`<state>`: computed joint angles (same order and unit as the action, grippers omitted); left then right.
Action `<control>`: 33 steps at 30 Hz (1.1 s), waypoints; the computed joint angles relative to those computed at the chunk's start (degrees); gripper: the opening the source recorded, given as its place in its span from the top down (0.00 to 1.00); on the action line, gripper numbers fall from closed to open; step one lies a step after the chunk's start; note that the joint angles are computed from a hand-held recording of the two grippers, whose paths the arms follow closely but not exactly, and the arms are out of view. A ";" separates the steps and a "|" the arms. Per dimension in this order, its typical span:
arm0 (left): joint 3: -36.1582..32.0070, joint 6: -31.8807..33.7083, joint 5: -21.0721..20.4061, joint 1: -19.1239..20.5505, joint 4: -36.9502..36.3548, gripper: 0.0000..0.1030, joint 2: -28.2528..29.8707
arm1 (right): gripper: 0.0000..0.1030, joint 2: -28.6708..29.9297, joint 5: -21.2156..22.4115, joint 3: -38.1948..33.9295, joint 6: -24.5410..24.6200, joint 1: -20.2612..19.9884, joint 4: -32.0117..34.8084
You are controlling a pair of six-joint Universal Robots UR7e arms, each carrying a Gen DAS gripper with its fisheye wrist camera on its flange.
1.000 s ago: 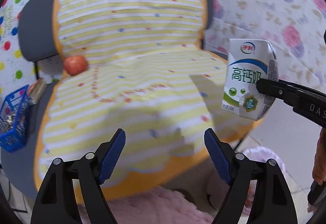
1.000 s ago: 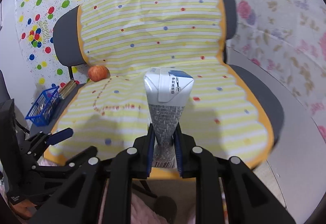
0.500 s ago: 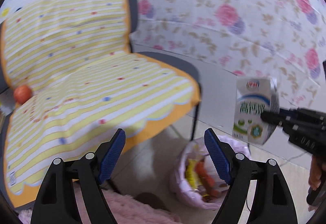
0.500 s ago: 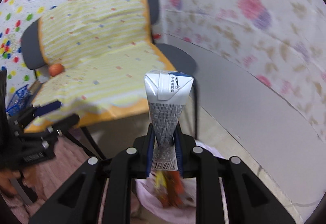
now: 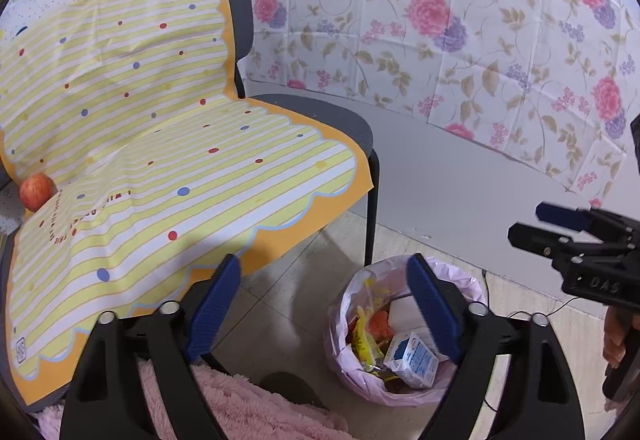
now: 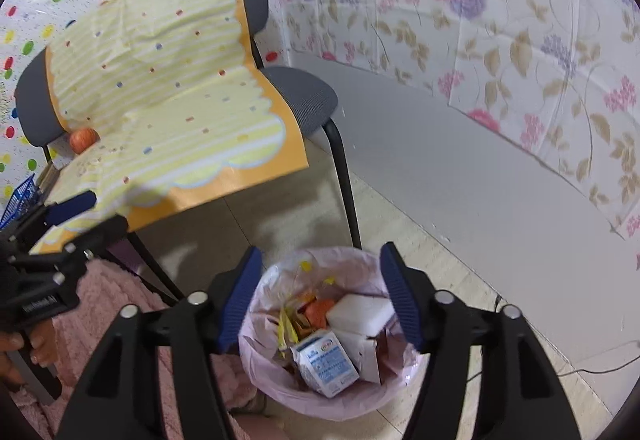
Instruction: Collect trash
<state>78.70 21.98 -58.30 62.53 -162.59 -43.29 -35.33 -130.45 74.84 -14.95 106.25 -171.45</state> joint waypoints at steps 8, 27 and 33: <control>0.63 -1.41 2.60 -0.76 0.92 0.13 -1.25 | 0.06 0.26 0.36 -0.35 -3.73 1.58 -2.68; 3.51 -7.22 18.67 -2.84 -0.59 0.11 -8.49 | 0.06 4.44 5.39 -9.71 -10.64 6.86 1.78; 1.41 -5.59 24.49 -1.78 -4.61 0.11 -8.31 | 0.06 8.77 7.09 -16.52 -12.42 7.60 6.41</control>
<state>80.11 16.39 -33.81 60.75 -167.20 -51.59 -26.56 -123.36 58.32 -27.37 113.85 -165.05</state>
